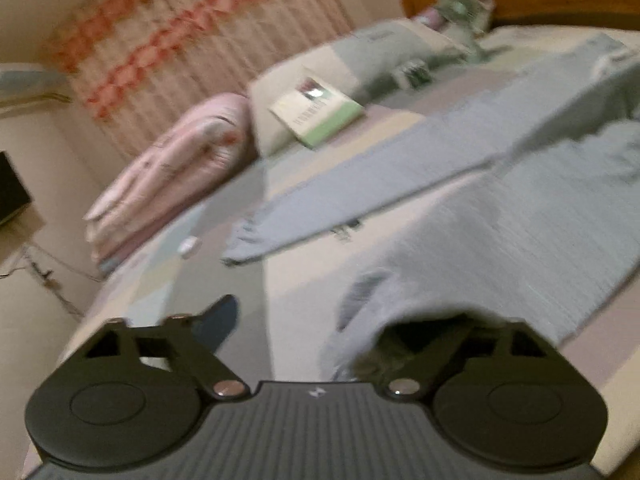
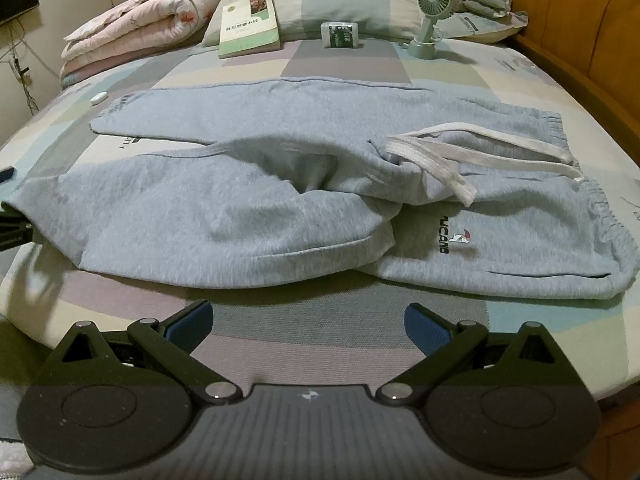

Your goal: Fold clothes

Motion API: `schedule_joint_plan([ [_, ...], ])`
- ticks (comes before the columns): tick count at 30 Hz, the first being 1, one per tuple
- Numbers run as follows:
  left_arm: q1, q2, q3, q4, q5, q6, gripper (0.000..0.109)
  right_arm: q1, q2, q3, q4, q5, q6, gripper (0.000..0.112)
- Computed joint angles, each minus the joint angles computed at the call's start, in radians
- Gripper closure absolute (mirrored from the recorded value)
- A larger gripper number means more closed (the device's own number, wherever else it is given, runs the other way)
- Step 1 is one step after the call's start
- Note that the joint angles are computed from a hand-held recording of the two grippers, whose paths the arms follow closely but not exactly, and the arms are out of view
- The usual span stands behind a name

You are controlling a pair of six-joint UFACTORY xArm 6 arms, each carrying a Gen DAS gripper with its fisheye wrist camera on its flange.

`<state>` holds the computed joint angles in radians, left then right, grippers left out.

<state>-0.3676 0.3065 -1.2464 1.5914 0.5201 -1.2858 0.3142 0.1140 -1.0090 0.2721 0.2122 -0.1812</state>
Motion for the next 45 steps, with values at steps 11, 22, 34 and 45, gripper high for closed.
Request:
schedule_joint_plan([
  [11,0.022,-0.051,0.040,0.029,0.007,-0.010,0.089,-0.004,-0.009,0.012,-0.010,-0.012,0.020,0.009],
  [22,0.051,-0.154,0.139,0.022,0.171,-0.078,0.087,-0.008,-0.004,0.009,0.013,-0.005,0.001,0.009],
  [34,0.083,-0.231,0.205,0.041,0.243,-0.113,0.085,-0.009,0.002,0.004,0.009,0.005,0.005,0.009],
  [45,0.103,-0.254,0.269,-0.028,0.206,0.043,0.049,-0.006,0.009,-0.005,0.018,0.023,-0.011,0.009],
])
